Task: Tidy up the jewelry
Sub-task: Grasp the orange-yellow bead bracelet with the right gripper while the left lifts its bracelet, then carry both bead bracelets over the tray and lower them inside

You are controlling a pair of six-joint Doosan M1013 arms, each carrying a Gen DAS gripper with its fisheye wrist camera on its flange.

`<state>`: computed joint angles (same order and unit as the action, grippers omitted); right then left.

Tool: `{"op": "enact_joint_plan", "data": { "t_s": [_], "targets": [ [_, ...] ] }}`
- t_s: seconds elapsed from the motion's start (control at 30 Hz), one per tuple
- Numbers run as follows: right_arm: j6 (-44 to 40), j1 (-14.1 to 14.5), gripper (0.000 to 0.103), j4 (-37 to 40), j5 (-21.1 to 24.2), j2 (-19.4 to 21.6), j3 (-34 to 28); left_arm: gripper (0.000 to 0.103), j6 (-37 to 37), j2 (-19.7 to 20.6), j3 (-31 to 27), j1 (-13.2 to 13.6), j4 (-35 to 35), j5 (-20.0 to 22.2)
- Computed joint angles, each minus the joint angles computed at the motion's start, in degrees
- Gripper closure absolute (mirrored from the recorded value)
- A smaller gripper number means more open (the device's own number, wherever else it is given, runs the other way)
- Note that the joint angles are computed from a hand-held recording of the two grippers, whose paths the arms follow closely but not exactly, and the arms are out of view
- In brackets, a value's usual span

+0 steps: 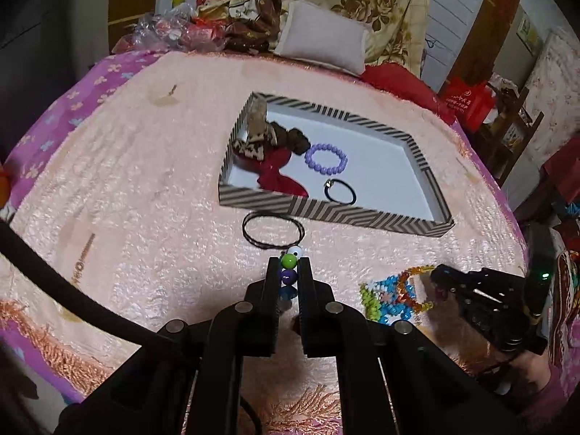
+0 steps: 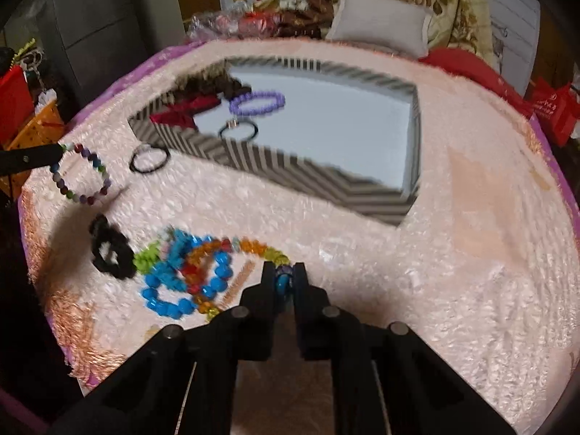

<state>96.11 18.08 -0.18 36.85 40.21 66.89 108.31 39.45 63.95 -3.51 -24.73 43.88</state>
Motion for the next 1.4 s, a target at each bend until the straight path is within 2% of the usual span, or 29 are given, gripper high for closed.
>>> {"op": "enact_joint_plan", "data": {
  "t_s": [0.27, 0.73, 1.07, 1.23, 1.4],
  "targets": [
    [-2.8, 0.2, 0.094, 1.1, -3.5, -2.2, -0.2, 0.103, 0.2, -0.4, -1.1, -0.3, 0.7, -0.6],
    [-1.0, 0.0, 0.094, -2.1, -4.5, -1.7, -4.1, 0.103, -1.1, 0.4, -4.1, -1.8, 4.2, -1.4],
    [0.0, -0.4, 0.094, -3.7, -2.0, 1.2, -9.6, 0.103, -3.3, 2.9, -8.8, -3.3, 8.4, -0.7],
    [-0.8, -0.9, 0.094, -2.8, -1.2, 2.8, -12.0, 0.103, -4.6, 5.1, -12.5, -3.9, 10.2, 1.0],
    [-1.7, -1.7, 0.094, 0.4, 1.6, 5.4, -15.7, 0.103, -6.3, 8.5, -18.2, -4.1, 10.0, 4.1]
  ]
}}
